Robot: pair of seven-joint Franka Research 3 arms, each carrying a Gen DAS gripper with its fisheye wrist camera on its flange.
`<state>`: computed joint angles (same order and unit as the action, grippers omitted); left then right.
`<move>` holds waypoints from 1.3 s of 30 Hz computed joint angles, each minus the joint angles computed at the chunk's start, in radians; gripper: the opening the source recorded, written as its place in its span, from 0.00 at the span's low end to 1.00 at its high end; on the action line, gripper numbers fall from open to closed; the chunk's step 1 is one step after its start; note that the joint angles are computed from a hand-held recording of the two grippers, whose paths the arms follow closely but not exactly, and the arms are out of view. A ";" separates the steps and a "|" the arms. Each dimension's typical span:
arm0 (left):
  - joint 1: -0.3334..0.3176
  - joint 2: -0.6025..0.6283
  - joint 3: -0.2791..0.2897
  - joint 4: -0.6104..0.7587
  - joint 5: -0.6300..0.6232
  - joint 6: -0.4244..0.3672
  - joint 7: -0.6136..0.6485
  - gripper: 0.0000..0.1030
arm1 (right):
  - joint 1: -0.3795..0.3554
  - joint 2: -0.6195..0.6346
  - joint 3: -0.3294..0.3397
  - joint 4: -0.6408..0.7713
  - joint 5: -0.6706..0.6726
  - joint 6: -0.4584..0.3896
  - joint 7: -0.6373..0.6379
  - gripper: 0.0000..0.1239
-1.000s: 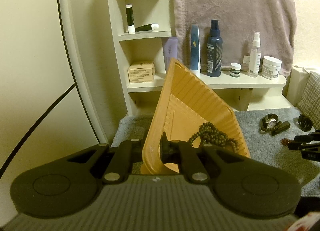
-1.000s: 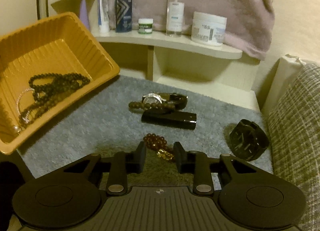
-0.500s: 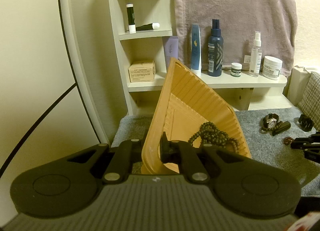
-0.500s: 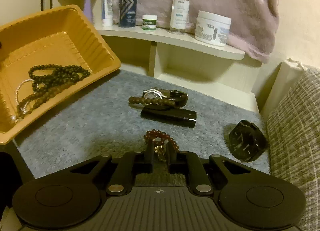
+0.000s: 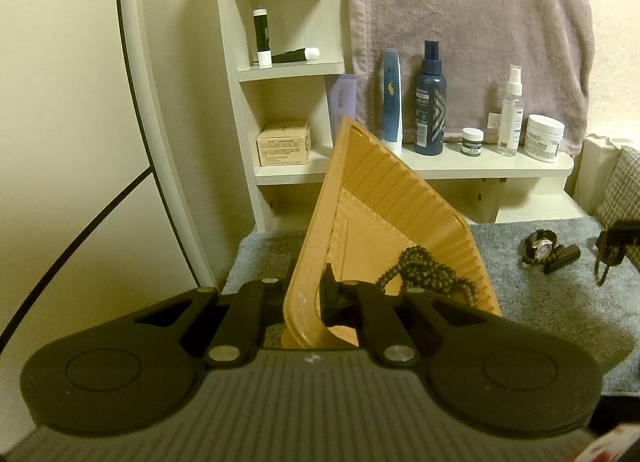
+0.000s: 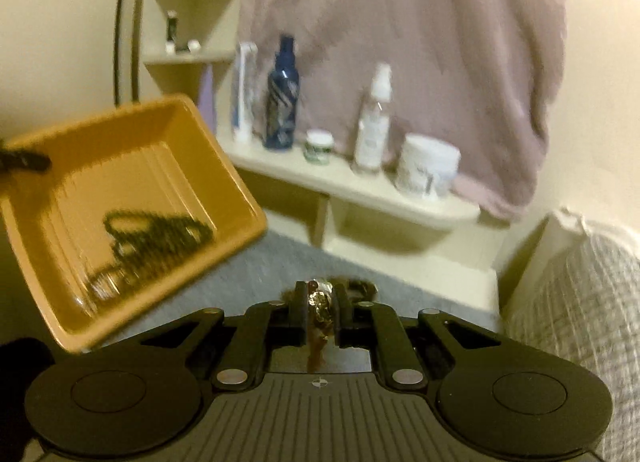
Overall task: Organize jewelry
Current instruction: 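Carry the brown bead bracelet into the tray and open the right tool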
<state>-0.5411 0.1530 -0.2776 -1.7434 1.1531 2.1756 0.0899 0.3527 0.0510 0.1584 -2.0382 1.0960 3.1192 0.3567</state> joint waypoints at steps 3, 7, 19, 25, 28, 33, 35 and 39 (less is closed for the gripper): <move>0.000 0.001 0.001 0.002 0.000 0.001 0.000 0.07 | 0.002 -0.009 0.004 0.031 0.046 -0.036 -0.054 0.09; 0.000 0.001 0.001 0.002 0.001 0.002 -0.004 0.07 | 0.016 -0.015 0.002 0.073 0.074 -0.102 -0.084 0.09; 0.003 -0.004 0.001 -0.006 0.008 0.014 -0.018 0.07 | 0.064 0.057 0.033 0.210 0.036 -0.297 -0.090 0.09; 0.006 -0.007 0.000 -0.011 0.007 0.021 -0.023 0.07 | 0.074 0.108 0.055 0.241 -0.027 -0.333 -0.045 0.09; 0.007 -0.008 0.000 -0.013 0.009 0.025 -0.028 0.07 | 0.076 0.133 0.062 0.257 -0.063 -0.334 -0.014 0.09; 0.008 -0.009 0.000 -0.014 0.010 0.027 -0.031 0.07 | 0.072 0.141 0.075 0.249 -0.094 -0.307 0.022 0.13; 0.008 -0.009 -0.001 -0.015 0.009 0.025 -0.031 0.07 | 0.062 0.138 0.082 0.245 -0.059 -0.291 0.013 0.23; 0.008 -0.012 -0.002 -0.017 0.008 0.026 -0.034 0.07 | 0.045 0.099 0.082 0.197 0.053 -0.231 -0.011 0.32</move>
<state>-0.5327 0.1415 -0.2794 -1.7609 1.1611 2.2016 0.0557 0.3974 0.1496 0.2406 -1.8409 1.1488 2.8884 0.3458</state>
